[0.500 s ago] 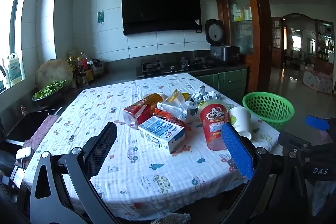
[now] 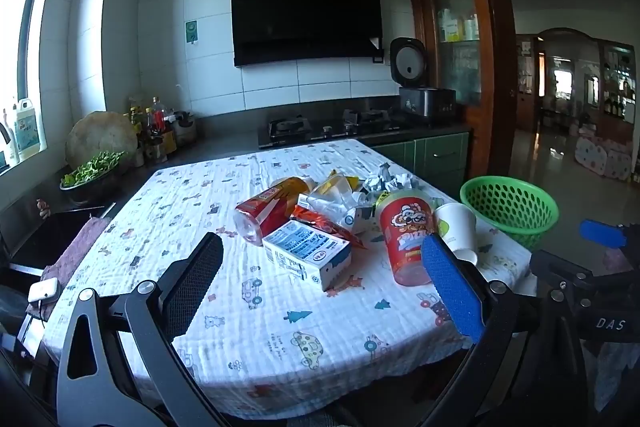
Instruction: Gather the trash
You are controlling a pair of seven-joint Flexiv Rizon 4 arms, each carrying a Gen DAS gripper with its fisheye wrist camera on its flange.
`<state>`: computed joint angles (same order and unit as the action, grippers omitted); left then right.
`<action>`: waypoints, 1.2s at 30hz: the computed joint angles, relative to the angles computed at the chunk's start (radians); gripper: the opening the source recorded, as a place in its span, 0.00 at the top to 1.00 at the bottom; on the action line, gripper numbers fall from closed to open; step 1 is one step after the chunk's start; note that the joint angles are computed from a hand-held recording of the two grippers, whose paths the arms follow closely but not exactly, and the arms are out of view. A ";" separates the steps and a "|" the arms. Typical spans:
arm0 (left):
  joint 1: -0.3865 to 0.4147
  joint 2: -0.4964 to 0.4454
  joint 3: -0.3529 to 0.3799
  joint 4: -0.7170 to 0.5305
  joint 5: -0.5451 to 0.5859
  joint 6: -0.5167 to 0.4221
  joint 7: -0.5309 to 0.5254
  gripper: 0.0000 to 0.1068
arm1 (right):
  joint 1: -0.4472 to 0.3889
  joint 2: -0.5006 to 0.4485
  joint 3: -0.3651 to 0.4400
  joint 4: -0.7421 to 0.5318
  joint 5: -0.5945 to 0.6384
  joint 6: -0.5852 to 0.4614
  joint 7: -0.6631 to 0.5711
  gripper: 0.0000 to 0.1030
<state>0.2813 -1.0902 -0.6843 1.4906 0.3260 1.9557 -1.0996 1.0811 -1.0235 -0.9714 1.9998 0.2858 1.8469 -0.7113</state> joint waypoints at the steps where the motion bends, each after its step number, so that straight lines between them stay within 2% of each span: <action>1: -0.008 0.010 0.014 0.015 -0.003 0.020 -0.005 0.08 | 0.000 0.002 0.001 0.001 0.001 0.000 0.000 0.06; 12: -0.019 0.031 0.031 0.019 -0.005 0.003 -0.024 0.08 | 0.014 0.009 -0.009 0.017 0.004 -0.003 -0.004 0.06; 13: -0.014 0.010 0.025 0.008 0.003 0.006 -0.018 0.08 | 0.014 0.009 -0.009 0.017 0.003 -0.004 -0.004 0.06; 36: -0.017 0.006 0.029 0.009 -0.004 0.008 -0.014 0.08 | 0.012 0.011 -0.009 0.016 0.004 0.000 -0.003 0.06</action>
<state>0.2647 -1.0840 -0.6549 1.5000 0.3217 1.9635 -1.1133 1.0932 -1.0129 -0.9805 2.0163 0.2897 1.8471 -0.7145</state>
